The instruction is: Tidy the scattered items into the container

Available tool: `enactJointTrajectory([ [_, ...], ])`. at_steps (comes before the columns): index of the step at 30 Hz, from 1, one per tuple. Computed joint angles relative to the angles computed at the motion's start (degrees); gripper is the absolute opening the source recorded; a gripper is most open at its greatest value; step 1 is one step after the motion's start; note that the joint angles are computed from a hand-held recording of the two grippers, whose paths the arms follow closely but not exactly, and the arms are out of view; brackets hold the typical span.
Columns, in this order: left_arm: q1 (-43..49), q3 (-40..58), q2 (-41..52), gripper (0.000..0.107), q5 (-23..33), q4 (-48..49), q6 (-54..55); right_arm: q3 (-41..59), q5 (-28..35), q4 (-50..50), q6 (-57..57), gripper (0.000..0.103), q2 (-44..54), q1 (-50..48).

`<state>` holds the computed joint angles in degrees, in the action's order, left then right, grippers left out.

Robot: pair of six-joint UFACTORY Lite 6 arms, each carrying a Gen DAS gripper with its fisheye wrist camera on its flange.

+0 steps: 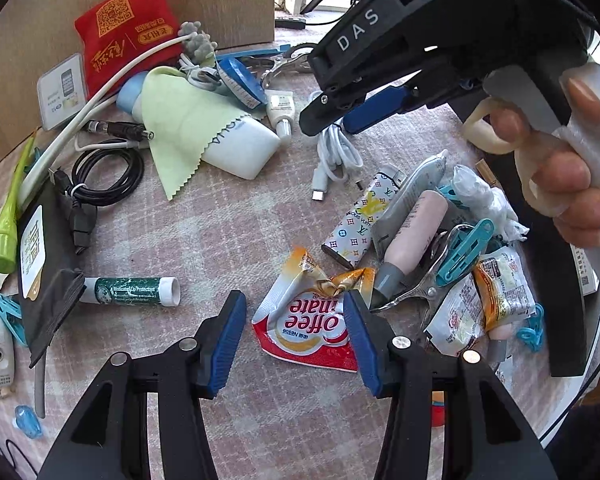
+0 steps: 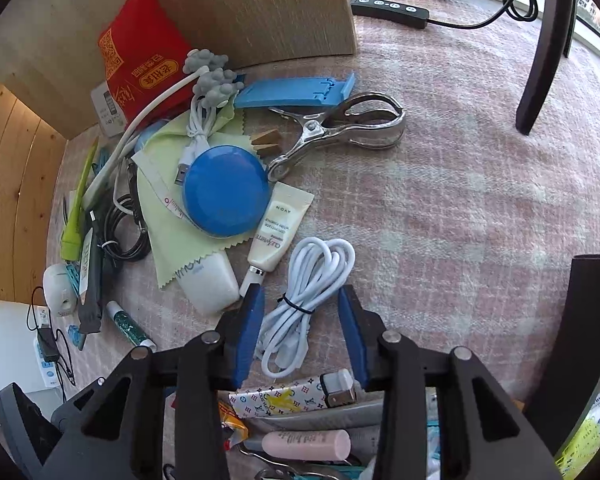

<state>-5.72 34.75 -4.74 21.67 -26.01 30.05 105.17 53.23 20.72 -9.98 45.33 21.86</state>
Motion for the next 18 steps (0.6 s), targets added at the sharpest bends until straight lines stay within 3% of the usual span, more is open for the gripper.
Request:
enactJointTrajectory([
  [7,-1.18,0.15,0.33,0.038,-0.99,0.31,-0.55,-0.99,-1.62,-3.08,1.2,0.032,-0.75,0.97],
  [10,-1.9,0.36,0.42,0.028,-1.47,1.29,-2.02,-2.45,-3.47,-5.61,2.54,0.03,-1.81,3.1],
  [14,-1.33,-1.18,-1.91,0.019,-2.15,-2.86,0.49,-4.24,-3.96,-2.43,1.08,0.021,-2.78,2.77],
  [18,-2.12,-2.48,-5.41,0.012,-2.19,-1.45,-2.67,-7.02,-5.14,0.08,-0.29,0.019,-4.87,1.71],
])
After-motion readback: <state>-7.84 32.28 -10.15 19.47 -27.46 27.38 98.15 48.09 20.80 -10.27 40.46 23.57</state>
